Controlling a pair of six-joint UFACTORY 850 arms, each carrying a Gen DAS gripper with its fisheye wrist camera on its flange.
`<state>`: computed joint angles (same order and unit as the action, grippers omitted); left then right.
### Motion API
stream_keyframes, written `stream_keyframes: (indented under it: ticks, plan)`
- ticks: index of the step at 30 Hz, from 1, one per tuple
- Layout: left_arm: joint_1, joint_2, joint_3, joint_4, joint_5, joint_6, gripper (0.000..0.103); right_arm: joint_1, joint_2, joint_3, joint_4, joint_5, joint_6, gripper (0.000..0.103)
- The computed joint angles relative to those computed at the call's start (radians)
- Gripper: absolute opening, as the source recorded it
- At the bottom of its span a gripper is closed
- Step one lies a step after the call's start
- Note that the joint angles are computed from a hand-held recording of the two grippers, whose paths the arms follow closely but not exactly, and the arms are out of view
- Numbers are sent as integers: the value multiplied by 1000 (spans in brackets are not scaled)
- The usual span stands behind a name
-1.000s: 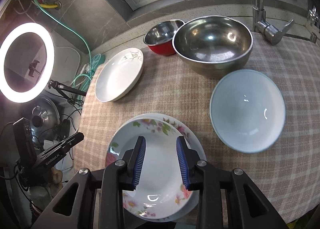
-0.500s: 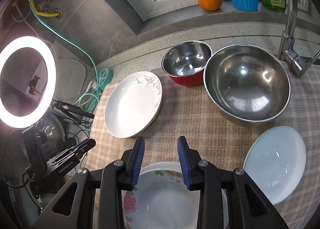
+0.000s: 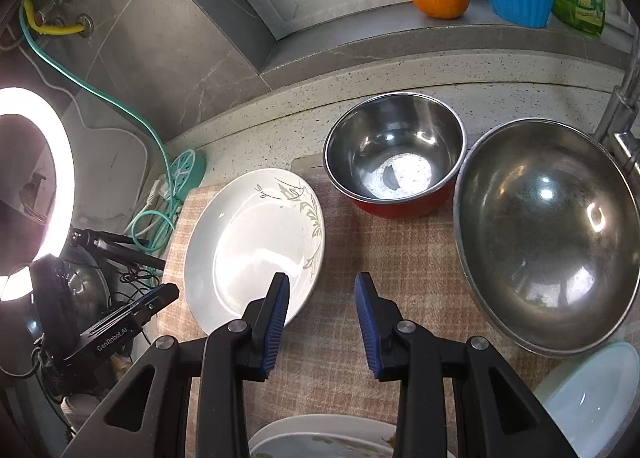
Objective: Organize plates and bowls
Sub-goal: 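Move both open grippers to the rim of the gold-leaf white plate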
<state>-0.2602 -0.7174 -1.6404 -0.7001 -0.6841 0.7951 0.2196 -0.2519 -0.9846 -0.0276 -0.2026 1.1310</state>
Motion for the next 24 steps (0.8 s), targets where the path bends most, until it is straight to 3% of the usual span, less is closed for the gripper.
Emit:
stream_keyframes:
  ticks: [24]
  plan:
    - [-17, -117, -152, 38, -19, -82, 20, -45, -165, -132, 71, -70, -178, 31]
